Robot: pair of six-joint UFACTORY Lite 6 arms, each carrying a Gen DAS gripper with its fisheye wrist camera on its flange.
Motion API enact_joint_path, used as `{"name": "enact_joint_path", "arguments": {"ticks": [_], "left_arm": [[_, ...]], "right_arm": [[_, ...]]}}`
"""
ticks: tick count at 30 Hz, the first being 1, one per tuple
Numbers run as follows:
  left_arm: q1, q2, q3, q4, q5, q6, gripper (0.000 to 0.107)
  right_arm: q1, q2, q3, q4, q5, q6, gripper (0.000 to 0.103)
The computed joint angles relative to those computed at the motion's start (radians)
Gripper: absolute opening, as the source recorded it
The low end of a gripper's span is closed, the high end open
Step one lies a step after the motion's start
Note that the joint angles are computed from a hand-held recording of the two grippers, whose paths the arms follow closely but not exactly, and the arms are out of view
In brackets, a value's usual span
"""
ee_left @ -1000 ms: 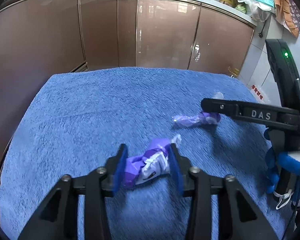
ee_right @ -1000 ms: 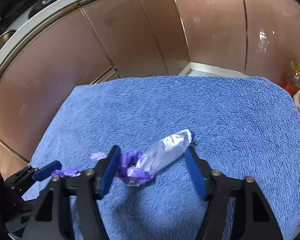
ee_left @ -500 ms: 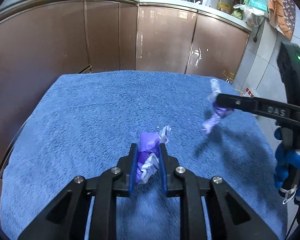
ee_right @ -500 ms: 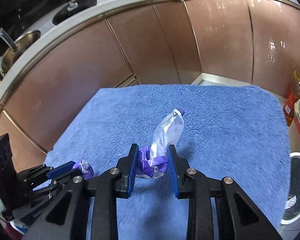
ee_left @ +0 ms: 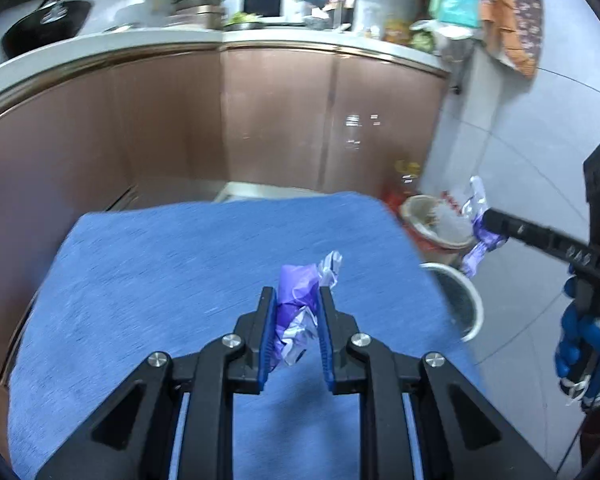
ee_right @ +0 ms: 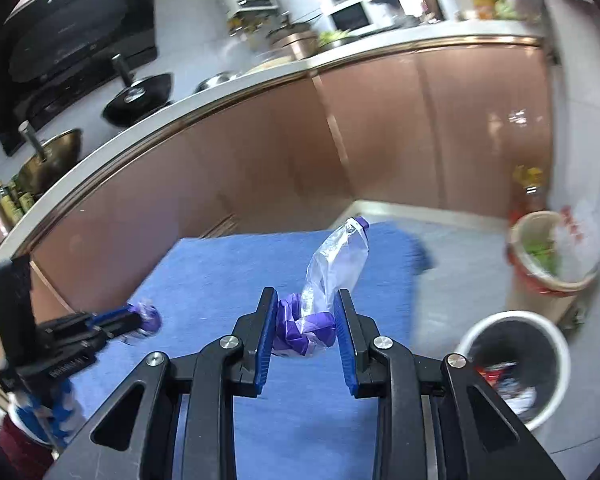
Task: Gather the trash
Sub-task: 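Carry both purple wrappers over the white bin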
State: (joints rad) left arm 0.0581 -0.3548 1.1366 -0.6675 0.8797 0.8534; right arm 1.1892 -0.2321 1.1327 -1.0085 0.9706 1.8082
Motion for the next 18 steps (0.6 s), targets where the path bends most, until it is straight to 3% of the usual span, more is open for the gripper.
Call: {"name": "enact_joint_path", "arguments": {"ticks": [5,8,12,18], "left_arm": [[-0.42,0.135,0.156,0.2,-0.109,-0.381,0.019],[-0.634,0.314,0.3,0.327,-0.166,-0.575,0.019],[-0.81,0.636,0.593,0.418,-0.151,-0.75,0.019],[-0.923,1.171,1.212,0.509,-0.004,-0.929,0.021]], "right_arm": [[-0.018,-0.243,-0.2,0.051,0.165,-0.05,0.029],[-0.127,-0.398,-0.352,0.112,0.163,-0.13,0.029],[-0.412,-0.54,-0.54,0.214,0.006,-0.311,0.03],[-0.954,-0.558,-0.74,0.458,-0.397,-0.752,0.032]]}}
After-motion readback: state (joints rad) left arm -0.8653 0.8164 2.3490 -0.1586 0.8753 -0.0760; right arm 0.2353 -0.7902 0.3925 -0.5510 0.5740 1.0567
